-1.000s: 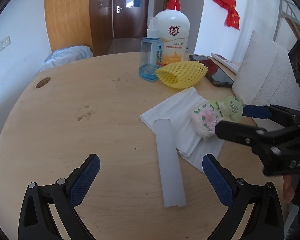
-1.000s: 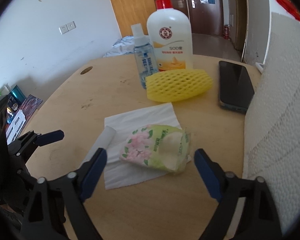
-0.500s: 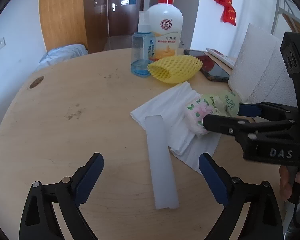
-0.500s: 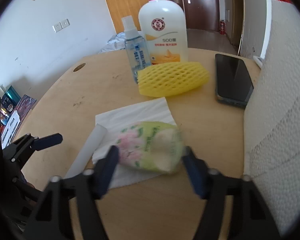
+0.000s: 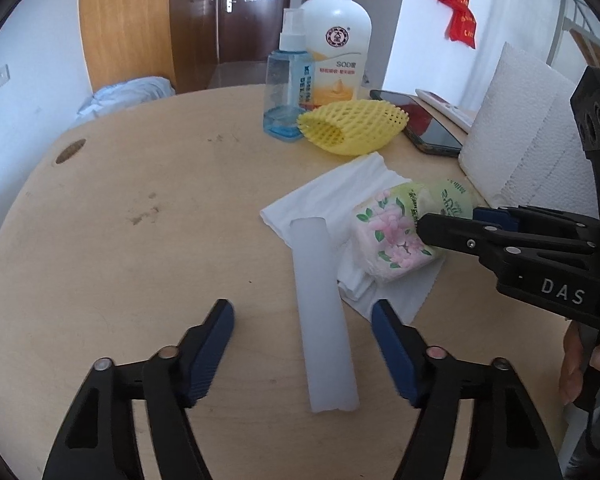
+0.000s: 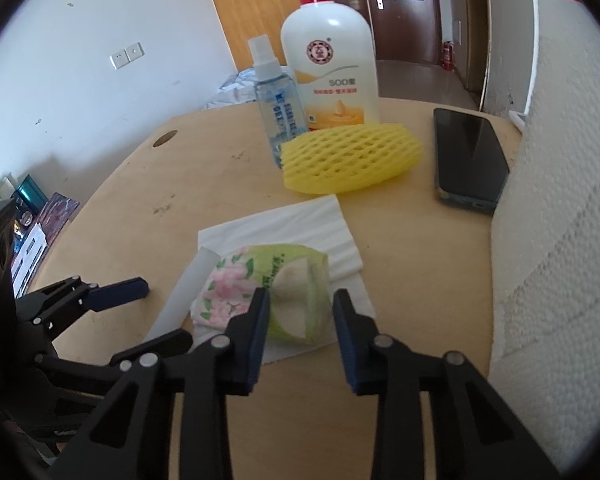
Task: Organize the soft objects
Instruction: 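Close the left tool on the white plastic strip while the right tool nears the floral packet, then close the right tool on the floral tissue packet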
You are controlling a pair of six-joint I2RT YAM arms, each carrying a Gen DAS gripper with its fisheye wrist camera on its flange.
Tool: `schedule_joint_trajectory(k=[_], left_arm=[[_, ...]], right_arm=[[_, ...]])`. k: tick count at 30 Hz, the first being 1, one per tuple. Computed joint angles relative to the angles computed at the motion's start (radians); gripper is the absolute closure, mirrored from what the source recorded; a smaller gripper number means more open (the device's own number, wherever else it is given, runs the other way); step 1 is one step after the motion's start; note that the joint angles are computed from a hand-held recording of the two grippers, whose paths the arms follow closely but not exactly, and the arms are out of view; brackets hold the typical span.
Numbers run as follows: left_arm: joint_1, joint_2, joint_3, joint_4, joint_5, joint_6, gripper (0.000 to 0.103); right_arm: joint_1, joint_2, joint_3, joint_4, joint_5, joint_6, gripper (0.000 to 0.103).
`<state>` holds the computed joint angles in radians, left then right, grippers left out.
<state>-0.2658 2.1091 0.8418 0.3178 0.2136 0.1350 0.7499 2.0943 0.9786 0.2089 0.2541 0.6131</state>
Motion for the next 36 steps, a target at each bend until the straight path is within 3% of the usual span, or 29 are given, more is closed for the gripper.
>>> schedule_joint_trajectory(k=[11,15,17,23,30,32,34,36], left_arm=[[-0.010,-0.016,-0.020,-0.001,0.015,0.040,0.082],[0.005,-0.025,-0.027,0.003,0.043,0.030,0.090],[0.011,-0.035,-0.037,0.008,0.058,0.032,0.092],[0.035,-0.080,-0.081,0.037,0.093,0.027,0.092],[0.069,-0.111,-0.122,0.058,0.101,0.039,0.092],[0.081,-0.114,-0.127,0.060,0.111,0.044,0.092],[0.086,-0.118,-0.130,0.064,0.117,0.050,0.092],[0.092,-0.118,-0.130,0.064,0.124,0.050,0.092]], right_arm=[[0.004,-0.010,-0.017,0.027,0.010,0.000,0.069],[0.008,-0.004,-0.009,0.019,0.011,0.005,0.069],[0.006,-0.014,-0.026,0.044,0.001,0.010,0.078],[0.023,-0.061,-0.075,0.099,0.016,0.001,0.081],[0.029,-0.044,-0.033,0.035,0.024,0.016,0.080],[0.030,-0.026,0.002,-0.019,0.046,0.018,0.062],[0.025,-0.006,0.024,-0.029,0.022,0.013,0.052],[0.025,0.010,0.047,-0.048,0.018,0.013,0.049]])
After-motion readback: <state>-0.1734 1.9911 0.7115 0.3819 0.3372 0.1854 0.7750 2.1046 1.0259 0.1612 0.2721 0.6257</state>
